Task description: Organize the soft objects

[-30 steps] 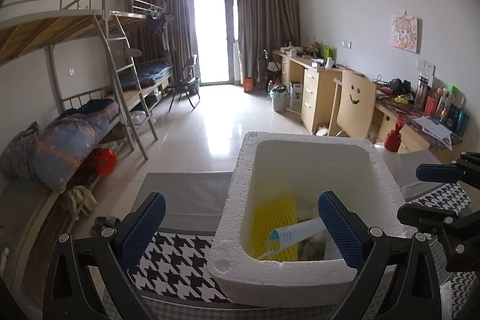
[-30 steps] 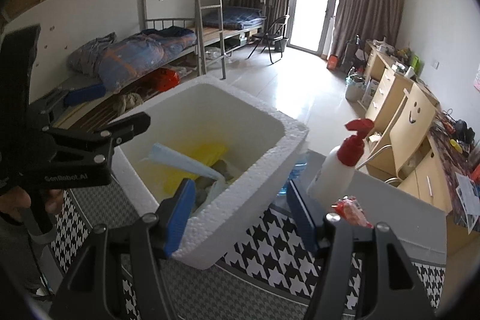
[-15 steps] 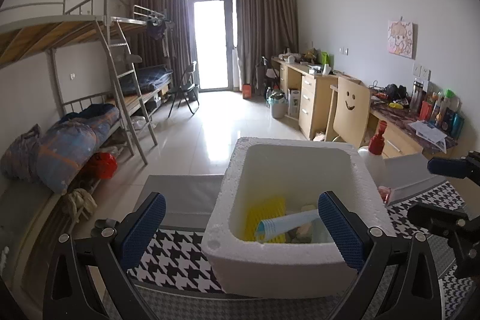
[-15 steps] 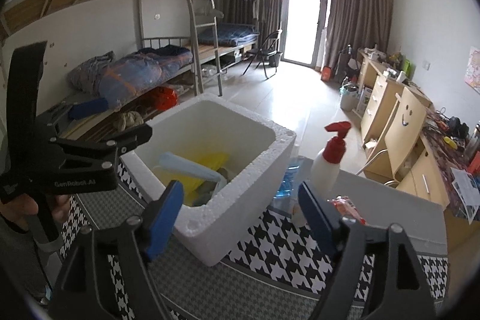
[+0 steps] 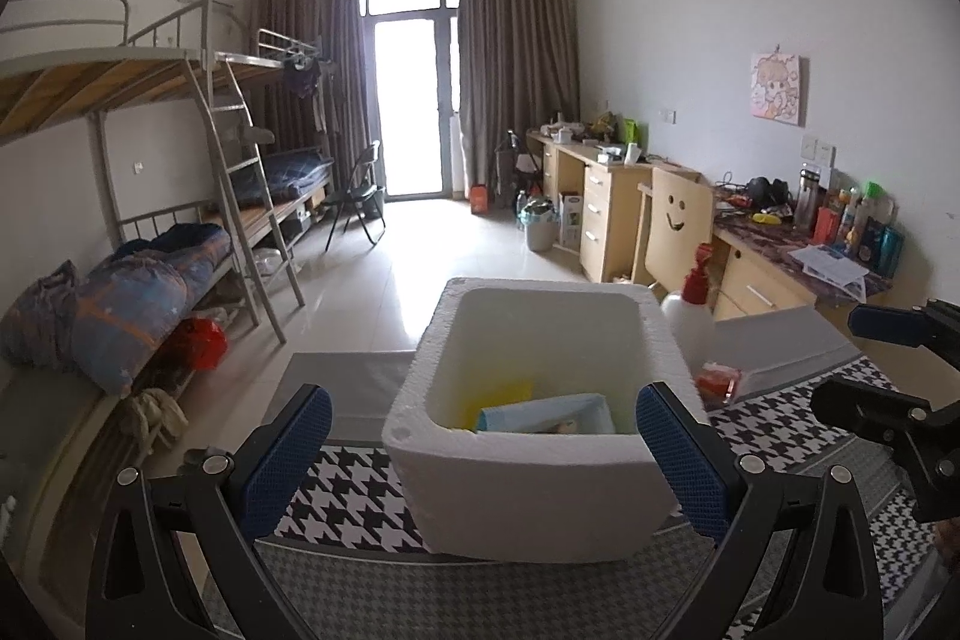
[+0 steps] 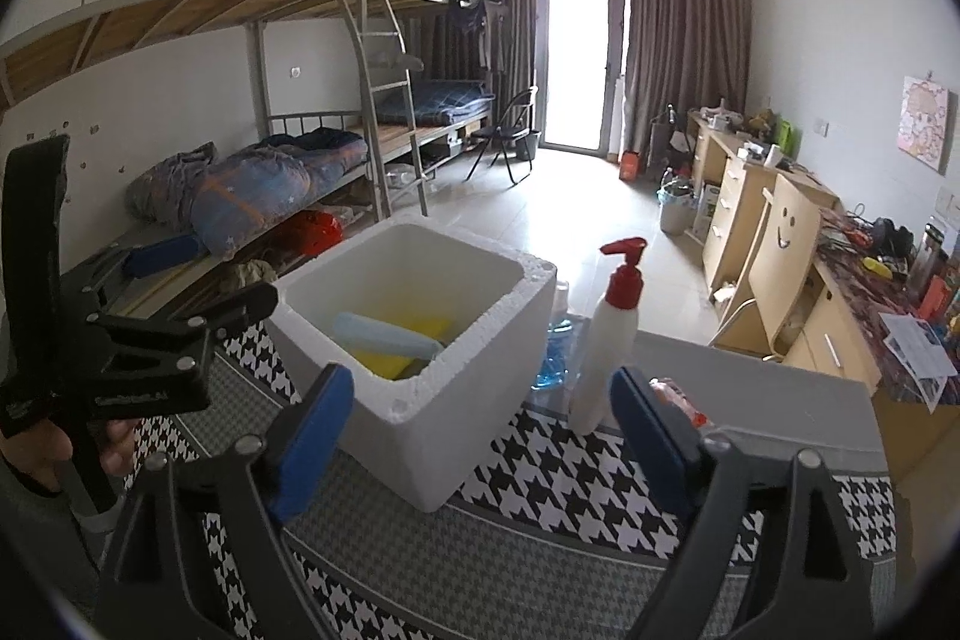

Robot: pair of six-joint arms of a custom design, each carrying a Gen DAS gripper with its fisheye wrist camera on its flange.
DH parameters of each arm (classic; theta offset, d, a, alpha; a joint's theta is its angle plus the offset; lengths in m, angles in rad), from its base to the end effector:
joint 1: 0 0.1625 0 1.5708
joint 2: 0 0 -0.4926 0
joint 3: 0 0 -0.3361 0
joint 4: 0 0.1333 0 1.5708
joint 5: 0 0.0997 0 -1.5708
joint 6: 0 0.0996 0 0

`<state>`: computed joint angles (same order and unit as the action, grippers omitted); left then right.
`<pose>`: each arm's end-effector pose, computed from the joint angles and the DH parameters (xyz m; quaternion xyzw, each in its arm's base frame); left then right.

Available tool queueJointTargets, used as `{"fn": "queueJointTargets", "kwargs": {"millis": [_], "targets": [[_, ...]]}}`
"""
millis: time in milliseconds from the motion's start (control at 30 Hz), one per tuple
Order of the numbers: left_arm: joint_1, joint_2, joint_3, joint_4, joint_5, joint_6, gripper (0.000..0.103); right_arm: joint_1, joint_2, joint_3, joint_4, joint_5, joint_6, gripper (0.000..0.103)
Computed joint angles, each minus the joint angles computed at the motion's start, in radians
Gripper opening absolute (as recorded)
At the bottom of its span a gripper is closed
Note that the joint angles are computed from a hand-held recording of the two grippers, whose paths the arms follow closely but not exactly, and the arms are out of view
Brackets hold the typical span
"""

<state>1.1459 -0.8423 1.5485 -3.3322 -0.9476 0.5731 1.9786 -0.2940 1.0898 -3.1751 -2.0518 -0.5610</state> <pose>-0.1155 -0.7196 0.3588 0.2580 0.7960 -0.4583 0.2996 0.4129 -0.7359 0.0763 0.3329 -0.8338 0.3641 0.2476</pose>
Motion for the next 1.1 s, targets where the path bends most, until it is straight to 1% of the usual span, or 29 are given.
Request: {"fn": "queueJointTargets", "kwargs": {"millis": [167,333,400,500,633,800,1033,1100], "targets": [[-0.01,-0.017,0.043,-0.039,-0.018,0.006,0.102,0.003,-0.02,0.053,-0.056,-0.006,0.003,0.09],[-0.019,-0.041,0.089,-0.067,-0.056,0.007,0.102,0.009,-0.031,0.095,-0.117,-0.014,-0.012,0.09],[-0.024,-0.046,0.108,-0.093,-0.061,0.015,0.102,0.011,-0.038,0.114,-0.138,-0.008,-0.018,0.09],[-0.031,-0.055,0.125,-0.1,-0.069,0.014,0.102,0.012,-0.047,0.139,-0.166,0.001,-0.021,0.09],[-0.036,-0.063,0.15,-0.118,-0.08,0.014,0.102,0.017,-0.052,0.167,-0.225,-0.006,-0.035,0.09],[-0.039,-0.071,0.184,-0.139,-0.094,0.016,0.102,0.016,-0.064,0.208,-0.267,-0.005,-0.041,0.09],[-0.041,-0.075,0.222,-0.17,-0.117,0.016,0.102,0.01,-0.082,0.279,-0.346,0.002,-0.037,0.09],[-0.043,-0.077,0.231,-0.17,-0.124,0.007,0.102,0.01,-0.083,0.297,-0.381,-0.006,-0.038,0.09]]}}
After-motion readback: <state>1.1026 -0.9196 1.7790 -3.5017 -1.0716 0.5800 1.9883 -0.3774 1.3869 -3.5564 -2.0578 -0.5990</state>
